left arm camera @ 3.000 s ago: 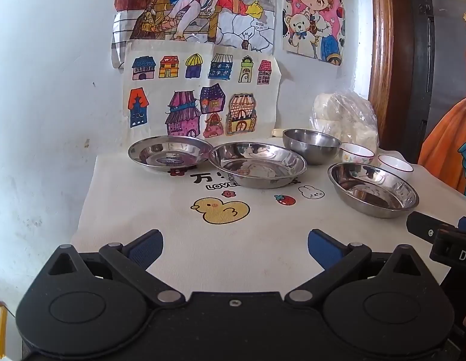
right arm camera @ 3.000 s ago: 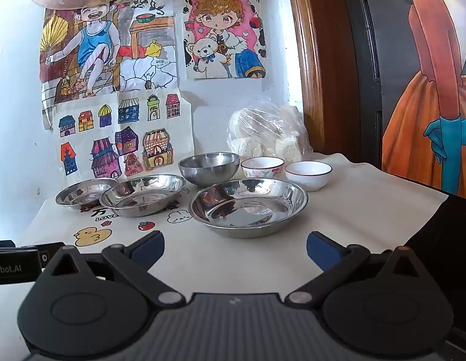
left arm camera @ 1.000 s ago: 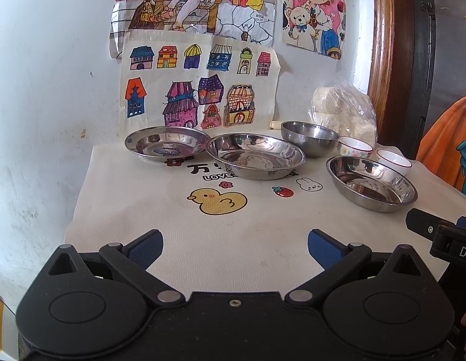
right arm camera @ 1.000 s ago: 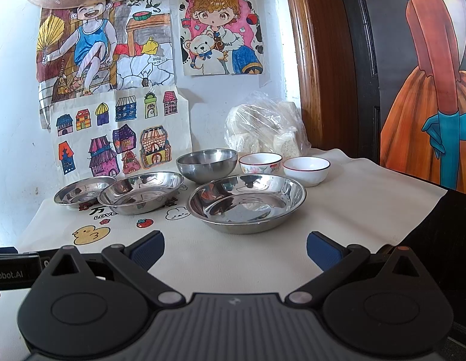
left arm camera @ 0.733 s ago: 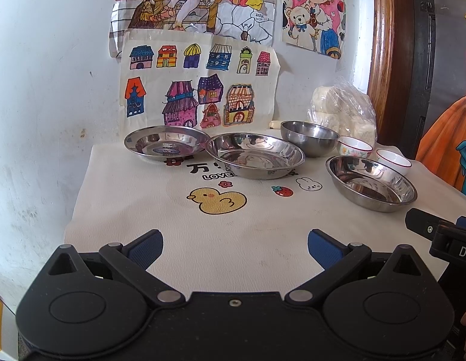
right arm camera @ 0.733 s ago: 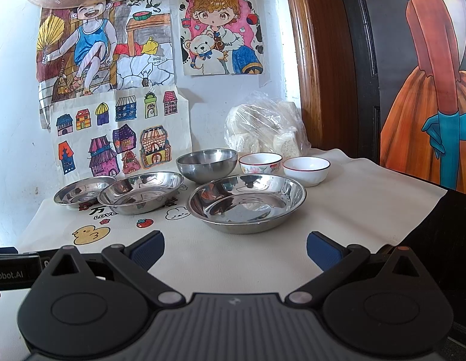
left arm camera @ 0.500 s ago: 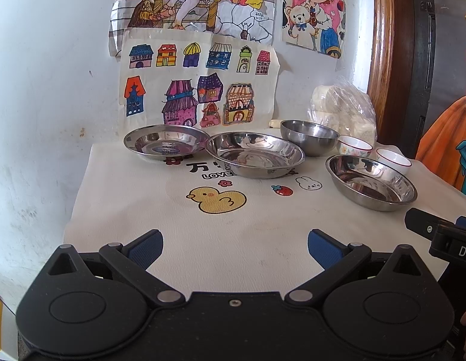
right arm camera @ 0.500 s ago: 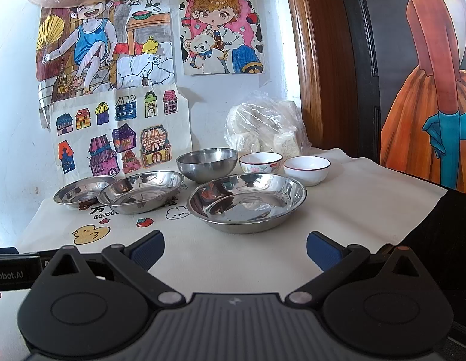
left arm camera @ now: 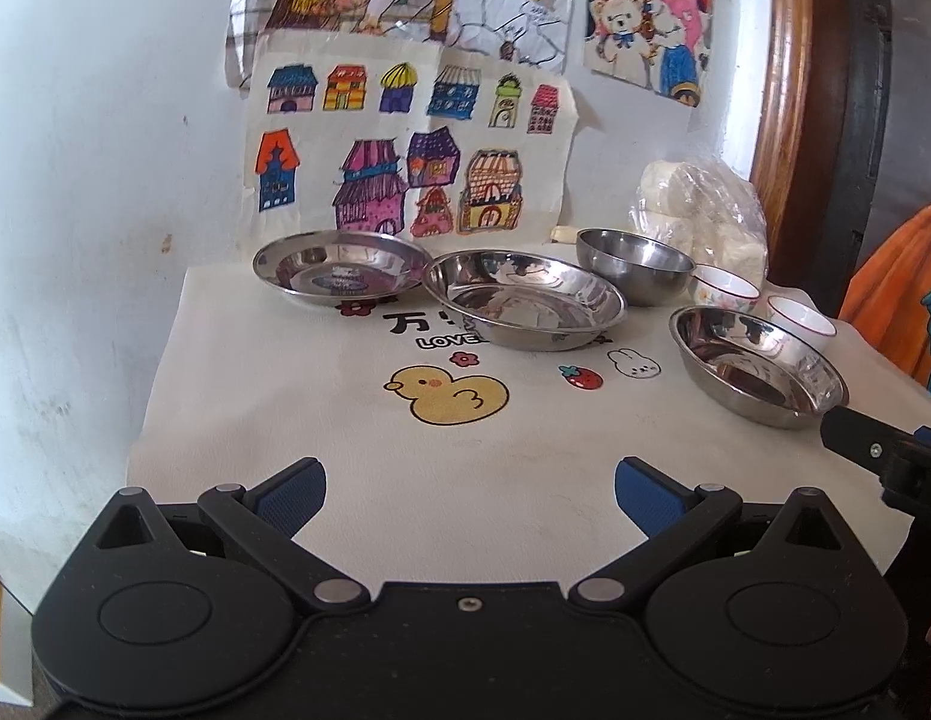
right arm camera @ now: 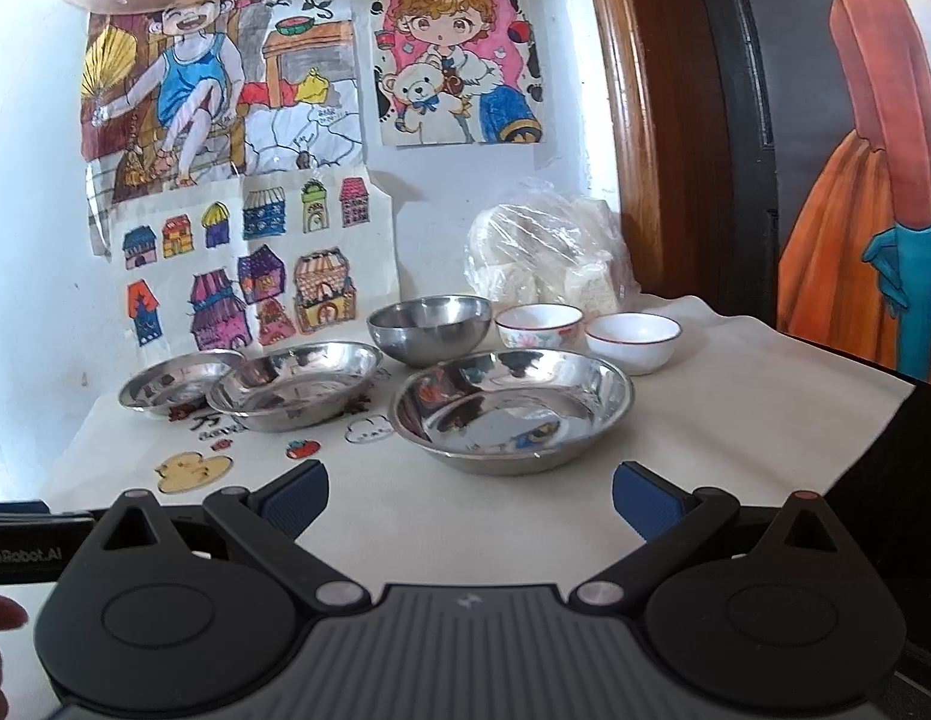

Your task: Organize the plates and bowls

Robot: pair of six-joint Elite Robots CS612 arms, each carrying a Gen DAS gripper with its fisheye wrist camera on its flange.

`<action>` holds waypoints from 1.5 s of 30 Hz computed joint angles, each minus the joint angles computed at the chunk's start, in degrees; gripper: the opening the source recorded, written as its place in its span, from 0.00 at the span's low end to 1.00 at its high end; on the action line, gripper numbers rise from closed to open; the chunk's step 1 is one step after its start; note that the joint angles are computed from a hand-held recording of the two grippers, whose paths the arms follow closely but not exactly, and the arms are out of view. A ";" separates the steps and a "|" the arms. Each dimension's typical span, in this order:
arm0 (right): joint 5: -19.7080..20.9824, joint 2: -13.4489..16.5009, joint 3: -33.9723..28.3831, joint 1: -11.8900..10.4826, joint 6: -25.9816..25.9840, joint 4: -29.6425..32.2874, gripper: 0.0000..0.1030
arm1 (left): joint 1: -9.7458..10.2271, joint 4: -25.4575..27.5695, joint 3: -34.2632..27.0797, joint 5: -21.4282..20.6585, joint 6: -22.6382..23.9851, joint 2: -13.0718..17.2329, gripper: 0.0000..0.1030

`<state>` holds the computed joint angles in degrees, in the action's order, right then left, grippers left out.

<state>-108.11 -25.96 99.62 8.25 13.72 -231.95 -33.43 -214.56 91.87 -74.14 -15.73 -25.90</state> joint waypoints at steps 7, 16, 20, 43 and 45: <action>6.74 -1.52 -0.52 -1.33 -0.53 2.11 1.00 | 2.44 4.01 -2.09 -2.14 -2.01 -0.97 0.99; 13.54 -1.97 -4.48 -2.83 -3.07 6.21 1.00 | 5.10 7.69 -7.32 -3.82 -4.17 -0.42 0.99; 16.26 -1.37 -7.43 -3.46 -5.76 9.08 1.00 | 5.66 10.23 -10.47 -5.15 -6.95 0.53 0.99; 26.57 4.60 -27.37 -6.53 -9.79 35.79 0.90 | 5.68 28.26 -25.02 -5.95 -19.24 5.85 0.85; 26.47 4.84 -27.99 -6.50 -9.42 37.11 0.85 | 5.67 28.40 -25.30 -5.94 -19.28 6.01 0.81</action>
